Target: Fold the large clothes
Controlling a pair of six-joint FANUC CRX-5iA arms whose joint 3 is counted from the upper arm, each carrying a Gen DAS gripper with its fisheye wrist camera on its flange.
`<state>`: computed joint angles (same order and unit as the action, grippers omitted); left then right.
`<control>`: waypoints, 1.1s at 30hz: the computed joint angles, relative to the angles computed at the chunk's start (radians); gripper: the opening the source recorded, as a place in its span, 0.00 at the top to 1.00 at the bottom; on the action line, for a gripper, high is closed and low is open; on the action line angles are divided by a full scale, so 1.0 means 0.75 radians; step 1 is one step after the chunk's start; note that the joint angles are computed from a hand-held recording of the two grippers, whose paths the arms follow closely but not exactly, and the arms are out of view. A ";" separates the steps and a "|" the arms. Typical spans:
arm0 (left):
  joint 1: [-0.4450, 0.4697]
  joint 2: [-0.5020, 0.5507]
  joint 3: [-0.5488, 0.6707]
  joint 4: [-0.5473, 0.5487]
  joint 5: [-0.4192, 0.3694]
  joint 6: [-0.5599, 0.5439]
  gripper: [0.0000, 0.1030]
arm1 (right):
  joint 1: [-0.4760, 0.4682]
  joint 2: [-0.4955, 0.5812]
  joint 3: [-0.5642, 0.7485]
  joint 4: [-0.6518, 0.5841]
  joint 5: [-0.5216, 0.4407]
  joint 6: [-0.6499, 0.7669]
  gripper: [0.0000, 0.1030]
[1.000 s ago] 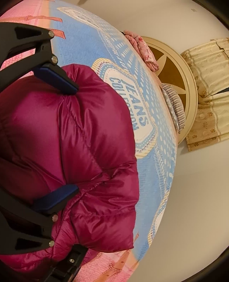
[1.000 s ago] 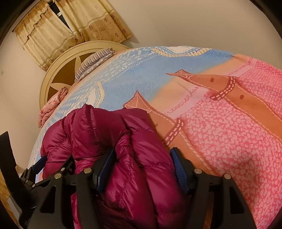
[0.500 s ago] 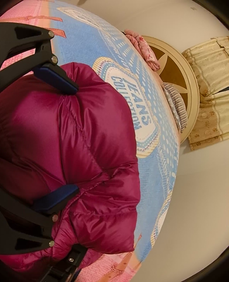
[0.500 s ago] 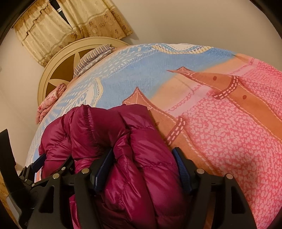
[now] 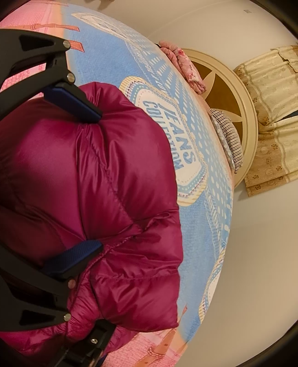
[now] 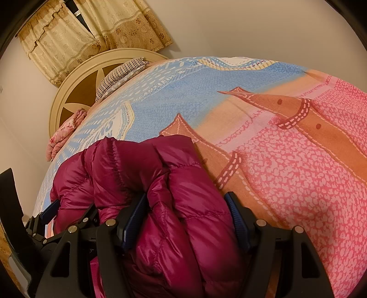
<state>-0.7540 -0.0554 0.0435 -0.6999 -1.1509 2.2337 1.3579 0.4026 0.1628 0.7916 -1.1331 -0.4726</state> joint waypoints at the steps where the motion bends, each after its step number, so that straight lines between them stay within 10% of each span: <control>1: -0.001 0.002 0.002 -0.001 -0.002 0.001 0.00 | -0.001 -0.001 -0.002 0.000 0.001 0.001 0.32; 14: 0.006 -0.233 -0.125 0.091 0.029 -0.147 0.00 | -0.022 -0.091 -0.120 0.018 0.172 0.009 0.27; 22: 0.357 -0.658 -0.571 0.663 0.347 -0.314 0.00 | -0.047 -0.205 -0.196 0.010 0.359 0.202 0.11; 26: 0.547 -0.710 -0.756 1.104 0.501 -0.562 0.00 | -0.085 -0.235 -0.203 -0.113 0.437 0.352 0.11; 33: 0.591 -0.675 -0.855 1.310 0.611 -0.641 0.00 | -0.162 -0.324 -0.387 -0.193 0.735 0.337 0.11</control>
